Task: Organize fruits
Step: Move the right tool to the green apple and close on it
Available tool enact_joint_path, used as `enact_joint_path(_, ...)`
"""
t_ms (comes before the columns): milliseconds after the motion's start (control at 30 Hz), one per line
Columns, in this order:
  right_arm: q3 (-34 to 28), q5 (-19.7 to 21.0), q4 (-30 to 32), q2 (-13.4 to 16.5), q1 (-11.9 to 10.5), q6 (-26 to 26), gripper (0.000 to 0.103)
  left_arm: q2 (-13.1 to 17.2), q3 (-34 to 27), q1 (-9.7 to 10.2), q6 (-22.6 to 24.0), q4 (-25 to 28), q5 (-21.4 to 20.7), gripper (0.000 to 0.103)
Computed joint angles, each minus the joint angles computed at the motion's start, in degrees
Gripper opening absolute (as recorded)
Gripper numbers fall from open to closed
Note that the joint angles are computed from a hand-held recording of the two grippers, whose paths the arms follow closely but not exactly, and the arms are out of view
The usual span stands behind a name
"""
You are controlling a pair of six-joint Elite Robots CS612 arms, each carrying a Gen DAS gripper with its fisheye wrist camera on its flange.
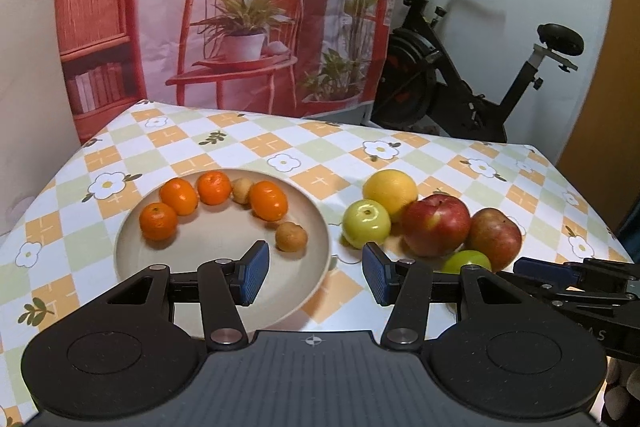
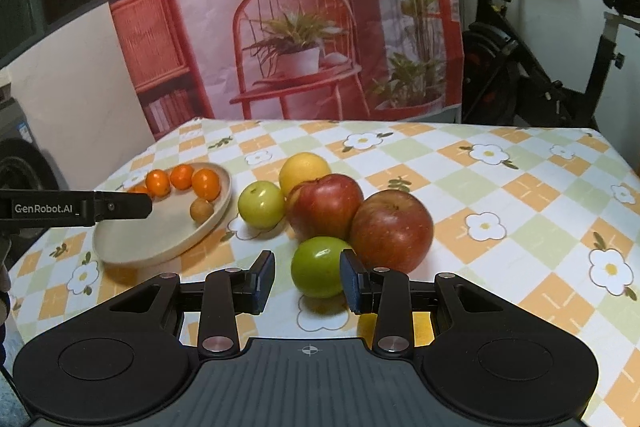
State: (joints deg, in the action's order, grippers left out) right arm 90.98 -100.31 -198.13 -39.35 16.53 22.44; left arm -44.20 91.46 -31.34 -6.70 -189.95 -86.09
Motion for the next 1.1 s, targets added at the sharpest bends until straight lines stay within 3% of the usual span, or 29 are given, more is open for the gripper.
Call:
enact_joint_path(233, -3.2, -1.9, 7.0, 1.2, 0.3, 0.3, 0.038, 0.4, -0.2, 0.69, -1.7, 0.3, -0.3, 0.054)
enact_joint_path(600, -7.1, -7.5, 11.0, 3.1, 1.4, -2.0, 0.048, 1.3, -0.9, 1.65, -2.5, 1.3, -2.0, 0.054)
enact_joint_path(800, -8.8, -11.6, 14.2, 3.7, 2.3, -4.6, 0.042, 1.5, -0.6, 1.89, -1.9, 0.5, -3.7, 0.054)
enact_joint_path(1100, -7.9, -7.6, 14.0, 3.0, 2.2, -5.6, 0.042, 1.5, -0.6, 2.56, -5.2, 0.1, -4.2, 0.054)
